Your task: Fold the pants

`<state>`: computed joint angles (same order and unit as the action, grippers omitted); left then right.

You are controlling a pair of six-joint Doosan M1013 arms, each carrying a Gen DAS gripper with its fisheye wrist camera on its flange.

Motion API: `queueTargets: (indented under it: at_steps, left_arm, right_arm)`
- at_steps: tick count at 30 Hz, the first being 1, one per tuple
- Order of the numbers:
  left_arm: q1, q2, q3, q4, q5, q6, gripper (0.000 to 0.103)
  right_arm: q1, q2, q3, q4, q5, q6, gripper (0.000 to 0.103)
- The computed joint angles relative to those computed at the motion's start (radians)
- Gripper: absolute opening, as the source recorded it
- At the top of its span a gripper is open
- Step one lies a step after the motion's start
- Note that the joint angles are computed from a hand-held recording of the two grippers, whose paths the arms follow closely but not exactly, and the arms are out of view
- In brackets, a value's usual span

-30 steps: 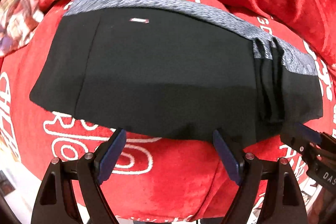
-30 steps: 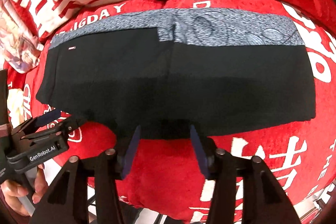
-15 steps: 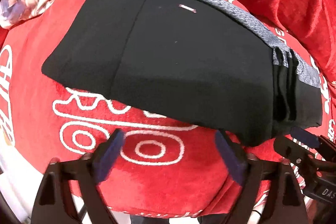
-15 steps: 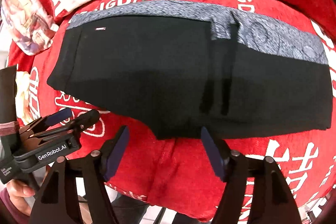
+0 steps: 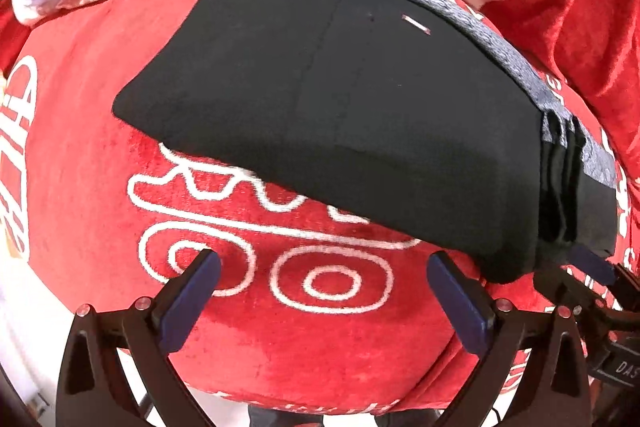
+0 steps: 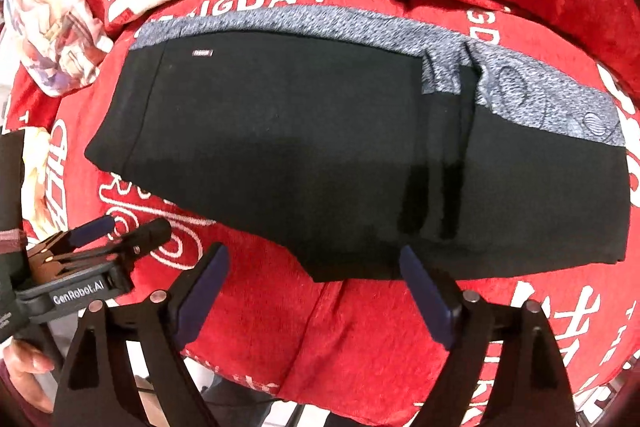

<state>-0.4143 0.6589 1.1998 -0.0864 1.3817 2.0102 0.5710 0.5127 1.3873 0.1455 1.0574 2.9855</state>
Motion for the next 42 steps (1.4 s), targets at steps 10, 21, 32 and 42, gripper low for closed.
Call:
queueTargets:
  at_steps: [10, 21, 32, 42]
  left_arm:
    - [0.032, 0.016, -0.033, -0.013, 0.022, -0.012, 0.103]
    - [0.049, 0.044, -0.079, -0.018, 0.050, -0.024, 0.103]
    - [0.064, 0.080, -0.142, -0.074, 0.079, -0.070, 0.103]
    - [0.131, 0.146, -0.244, -0.316, 0.113, -0.114, 0.103]
  right_arm:
    - [-0.003, 0.011, -0.008, 0.048, 0.009, -0.024, 0.089]
    - [-0.001, 0.016, -0.008, 0.074, -0.001, -0.033, 0.090]
    - [0.001, 0.017, -0.001, 0.091, -0.017, -0.031, 0.090]
    - [-0.002, 0.009, 0.015, 0.114, -0.059, -0.044, 0.090]
